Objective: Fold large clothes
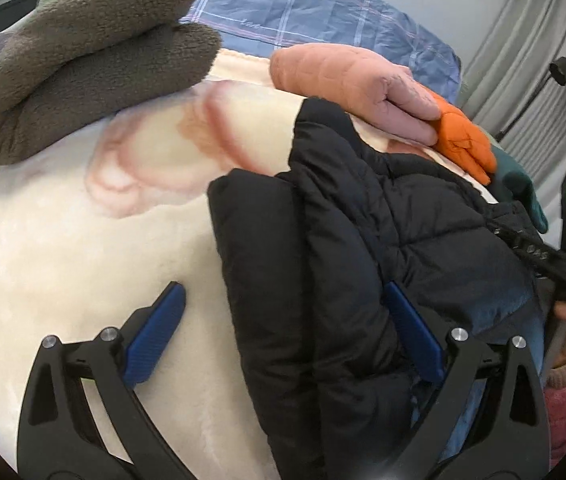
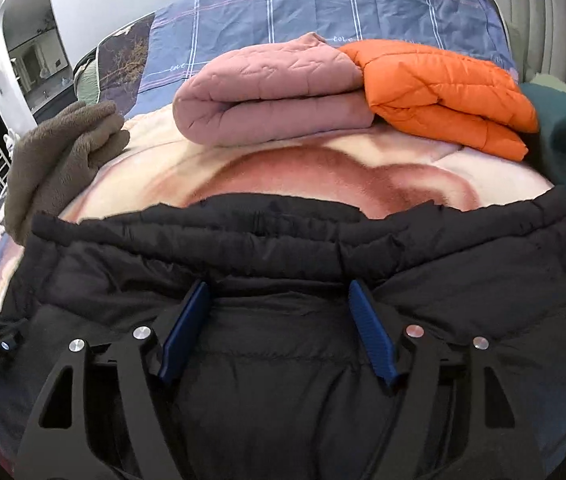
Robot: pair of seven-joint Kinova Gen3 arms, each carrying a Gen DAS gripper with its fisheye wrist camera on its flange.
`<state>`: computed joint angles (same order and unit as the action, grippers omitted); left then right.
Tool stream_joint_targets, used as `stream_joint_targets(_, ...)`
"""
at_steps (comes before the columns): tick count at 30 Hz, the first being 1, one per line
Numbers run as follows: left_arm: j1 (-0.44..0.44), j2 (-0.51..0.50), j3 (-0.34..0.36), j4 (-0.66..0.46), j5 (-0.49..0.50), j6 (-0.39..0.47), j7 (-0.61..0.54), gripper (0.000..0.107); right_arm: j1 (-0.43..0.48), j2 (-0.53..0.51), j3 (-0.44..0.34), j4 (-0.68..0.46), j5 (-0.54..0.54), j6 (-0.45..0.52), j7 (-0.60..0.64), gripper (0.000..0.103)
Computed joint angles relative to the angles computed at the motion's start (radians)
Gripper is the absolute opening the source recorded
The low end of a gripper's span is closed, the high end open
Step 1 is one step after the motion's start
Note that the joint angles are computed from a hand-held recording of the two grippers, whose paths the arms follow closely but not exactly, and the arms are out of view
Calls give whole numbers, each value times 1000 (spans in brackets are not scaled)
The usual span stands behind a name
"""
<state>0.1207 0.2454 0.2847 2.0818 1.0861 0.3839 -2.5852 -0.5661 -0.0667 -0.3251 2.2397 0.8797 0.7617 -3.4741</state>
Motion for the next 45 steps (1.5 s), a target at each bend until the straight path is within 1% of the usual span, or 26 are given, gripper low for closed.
stream_joint_targets(2, -42, 18, 24, -8, 59, 52, -71, 87, 44, 7, -35, 11, 15, -19, -16, 74)
stream_joint_targets(4, -48, 32, 2, -18, 87, 117, -114, 83, 135, 13, -118, 20, 35, -39, -37, 74)
stream_joint_targets(6, -38, 45, -16, -33, 84, 154, -116, 82, 226, 9, -204, 35, 62, -62, -64, 75)
stream_joint_targets(7, -45, 54, -21, -39, 93, 186, -128, 79, 270, 7, -247, 41, 73, -68, -83, 75)
stream_joint_targets(9, -54, 78, -38, -56, 114, 265, -144, 68, 351, 2, -323, 48, 84, -83, -94, 75)
stream_joint_targets(11, -74, 107, -37, -76, 129, 336, -151, 45, 366, -1, -335, 52, 87, -90, -96, 75)
stream_joint_targets(12, -88, 116, -25, -82, 131, 352, -154, 40, 348, -2, -315, 55, 92, -96, -101, 75)
stream_joint_targets(14, -139, 113, 44, -95, 97, 344, -118, 28, 367, -8, -328, 60, 94, -108, -105, 75)
stream_joint_targets(15, -147, 99, 65, -108, 67, 339, -86, 26, 367, -11, -325, 64, 99, -115, -110, 76)
stream_joint_targets(16, -140, 81, 68, -124, 26, 343, -46, 23, 375, -15, -328, 68, 100, -125, -110, 76)
stream_joint_targets(17, -116, 60, 52, -143, -15, 349, -9, 22, 366, -17, -318, 72, 107, -129, -120, 76)
stream_joint_targets(21, 66, -36, -85, -255, -177, 420, 117, 20, 393, -41, -318, 105, 154, -193, -175, 77)
stream_joint_targets(23, 159, -68, -132, -321, -259, 447, 175, 20, 402, -54, -308, 119, 168, -229, -184, 77)
stream_joint_targets(24, 205, -77, -150, -352, -299, 455, 207, 20, 381, -58, -284, 126, 182, -238, -199, 77)
stream_joint_targets(27, 344, -75, -193, -469, -421, 506, 301, 19, 248, -64, -159, 140, 217, -239, -238, 78)
stream_joint_targets(29, 437, -58, -205, -561, -503, 551, 363, 19, 155, -75, -69, 162, 271, -252, -298, 78)
stream_joint_targets(32, 576, -8, -215, -700, -625, 607, 478, 19, 61, -114, 47, 206, 360, -303, -400, 78)
stream_joint_targets(34, 660, 42, -241, -793, -695, 643, 560, 19, -22, -138, 139, 213, 345, -312, -398, 77)
stream_joint_targets(36, 707, 95, -278, -885, -706, 698, 641, 19, -115, -164, 215, 203, 273, -281, -339, 75)
stream_joint_targets(38, 711, 136, -307, -935, -665, 732, 722, 19, -207, -197, 242, 189, 192, -201, -287, 74)
stream_joint_targets(40, 710, 150, -318, -949, -671, 731, 804, 19, -285, -261, 235, 187, 110, -119, -241, 72)
stream_joint_targets(41, 701, 145, -298, -942, -699, 718, 836, 19, -315, -307, 206, 191, 70, -79, -233, 72)
stream_joint_targets(42, 674, 134, -258, -925, -719, 698, 856, 19, -335, -353, 160, 200, 36, -52, -227, 72)
stream_joint_targets(43, 642, 125, -212, -908, -735, 681, 864, 19, -342, -381, 132, 207, 19, -42, -237, 69)
stream_joint_targets(44, 609, 114, -166, -891, -747, 664, 868, 19, -331, -391, 88, 219, 16, -47, -263, 67)
stream_joint_targets(45, 574, 103, -122, -870, -747, 644, 864, 19, -320, -382, 62, 232, 16, -69, -278, 60)
